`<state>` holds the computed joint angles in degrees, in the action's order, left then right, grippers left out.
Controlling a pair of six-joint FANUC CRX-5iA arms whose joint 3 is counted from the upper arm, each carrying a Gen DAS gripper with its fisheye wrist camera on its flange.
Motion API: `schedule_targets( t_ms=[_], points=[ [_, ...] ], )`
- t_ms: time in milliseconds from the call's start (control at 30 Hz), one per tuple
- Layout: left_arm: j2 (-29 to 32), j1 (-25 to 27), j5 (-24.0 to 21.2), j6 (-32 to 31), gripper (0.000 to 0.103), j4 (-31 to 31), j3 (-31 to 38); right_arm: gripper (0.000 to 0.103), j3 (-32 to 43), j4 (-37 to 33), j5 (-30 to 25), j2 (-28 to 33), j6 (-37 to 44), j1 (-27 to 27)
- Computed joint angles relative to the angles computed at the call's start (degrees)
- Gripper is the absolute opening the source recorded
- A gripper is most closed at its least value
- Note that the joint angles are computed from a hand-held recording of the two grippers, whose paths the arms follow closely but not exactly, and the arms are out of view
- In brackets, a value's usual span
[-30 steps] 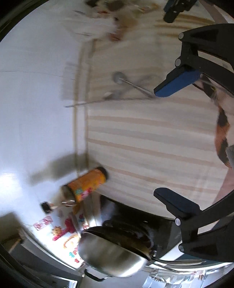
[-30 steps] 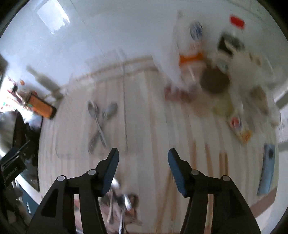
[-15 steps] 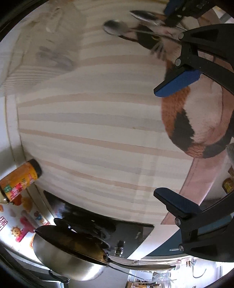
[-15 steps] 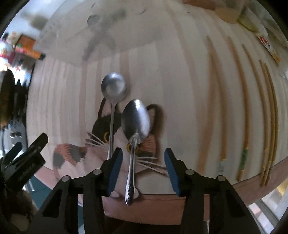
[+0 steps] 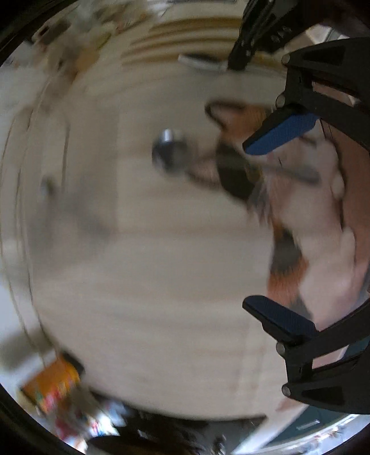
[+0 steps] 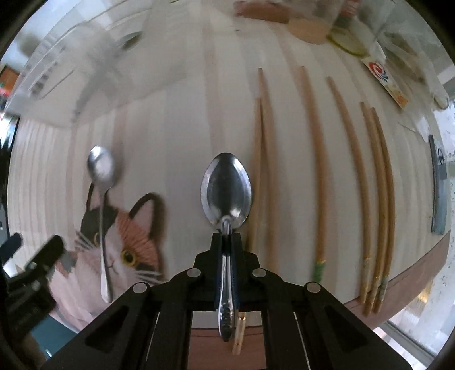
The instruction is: Organize utensils
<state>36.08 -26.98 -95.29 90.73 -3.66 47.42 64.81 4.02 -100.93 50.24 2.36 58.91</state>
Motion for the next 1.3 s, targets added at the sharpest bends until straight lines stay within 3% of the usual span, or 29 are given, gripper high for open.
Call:
schedule_targets(
  t_ms=[33, 167, 233, 300, 333, 367, 400, 567, 767, 967, 1133, 1300],
  points=[
    [1.25, -0.32, -0.52, -0.34, 0.083, 1.04, 1.27, 0.006, -4.09, -0.25, 2.62, -2.21, -0.62, -0.24],
    [5.25, -2.2, -1.79, -0.98, 0.08, 0.32, 6.44, 0.006, -11.32, -0.37, 7.15, -5.91, -2.22, -0.85],
    [7.1, -2.97, -2.86, -1.26, 0.062, -0.7, 9.04, 0.006, -16.05, -0.47, 9.95, -8.65, -2.98, -0.95],
    [7.23, -2.87, -1.12, -0.81, 0.047, 0.23, 8.96, 0.006, -18.33, -0.63, 11.69, -9.88, -3.22, -1.46],
    [7.79, -2.65, -1.0, -1.03, 0.031, 1.54, 9.57, 0.006, -18.91, -0.66, 12.2, -10.14, -3.33, -1.53],
    [8.24, -2.53, -1.11, -1.14, 0.022, 2.3, 10.22, 0.006, -19.59, -0.69, 12.63, -10.42, -3.2, -1.66],
    [8.94, -2.97, -1.86, -1.56, 0.004, 1.09, 11.83, 0.006, -20.55, -0.69, 13.09, -10.91, -3.01, -1.85],
    [9.07, -3.16, -2.12, -2.62, 0.001, 0.1, 12.33, 0.006, -21.48, -0.32, 13.27, -11.0, -2.65, -1.48],
    [2.81, -0.41, 0.58, 0.51, 0.001, 1.02, 1.74, 0.006, -20.94, 0.11, 14.4, -10.28, -2.13, -1.26],
    [0.26, 2.99, 0.62, 4.55, 0.001, 3.76, -1.78, 0.006, -20.7, -0.01, 16.92, -10.11, -2.33, -0.89],
    [-1.47, 4.13, 1.89, 4.5, 0.001, 3.4, -2.33, 0.003, -21.34, 1.12, 19.29, -10.51, -2.11, -0.54],
    [-3.16, 7.23, 2.23, 2.02, 0.005, 8.58, -6.17, 0.0, -21.58, 0.83, 19.29, -11.12, -1.9, 0.47]
  ],
)
